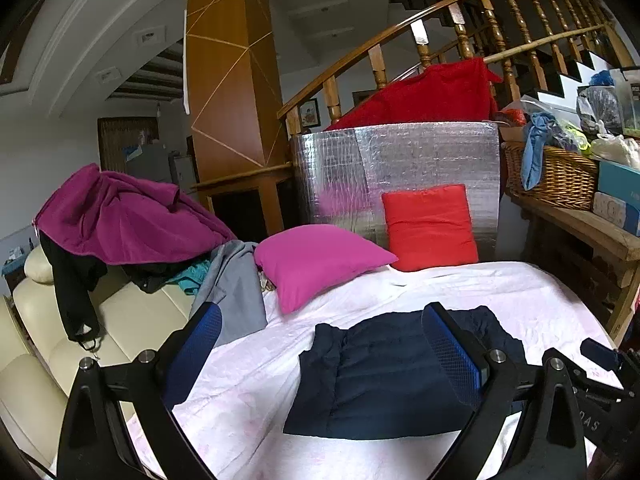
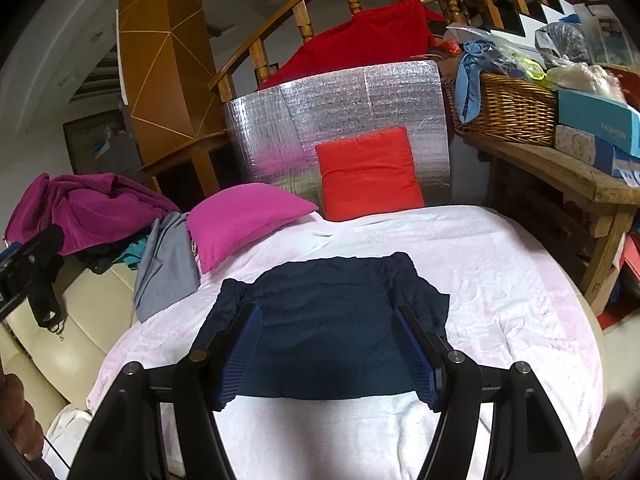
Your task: Fold large clothes
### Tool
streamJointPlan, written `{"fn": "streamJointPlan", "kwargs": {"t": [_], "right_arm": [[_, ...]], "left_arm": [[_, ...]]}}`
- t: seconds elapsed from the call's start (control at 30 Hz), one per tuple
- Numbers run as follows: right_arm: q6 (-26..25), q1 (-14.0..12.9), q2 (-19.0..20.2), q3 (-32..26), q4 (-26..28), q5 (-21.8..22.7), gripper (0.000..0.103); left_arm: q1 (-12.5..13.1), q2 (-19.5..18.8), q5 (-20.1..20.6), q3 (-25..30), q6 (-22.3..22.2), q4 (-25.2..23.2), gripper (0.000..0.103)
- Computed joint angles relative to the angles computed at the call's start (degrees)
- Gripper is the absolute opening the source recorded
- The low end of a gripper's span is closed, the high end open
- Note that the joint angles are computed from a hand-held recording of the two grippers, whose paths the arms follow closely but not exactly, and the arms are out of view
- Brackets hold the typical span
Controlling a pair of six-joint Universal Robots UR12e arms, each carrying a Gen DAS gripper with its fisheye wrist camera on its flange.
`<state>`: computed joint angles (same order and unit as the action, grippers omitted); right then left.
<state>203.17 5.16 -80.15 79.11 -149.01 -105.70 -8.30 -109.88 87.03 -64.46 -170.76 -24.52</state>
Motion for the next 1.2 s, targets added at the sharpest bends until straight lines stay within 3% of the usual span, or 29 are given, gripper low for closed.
{"fn": "streamJointPlan", "kwargs": {"t": [0.4,0.8,1.2], "right_arm": [[0.0,0.1,1.6,-0.7,0.7,-0.1,0.071],[-0.3,1.7,-0.9,1.2,-0.5,-3.0,0.071],[-1.1,2.2,-2.4,2.6,-1.3,-3.0,0.071]], "left_arm": [[0.3,-1.6,-0.8,1.5,-0.8,-2.7,0.1],[1.0,1.9,-2.2,-2.8,-0.9,-0.7,0.1],[0.7,3.4,-2.0,-4.7,-0.3,0.2,0.1]]}}
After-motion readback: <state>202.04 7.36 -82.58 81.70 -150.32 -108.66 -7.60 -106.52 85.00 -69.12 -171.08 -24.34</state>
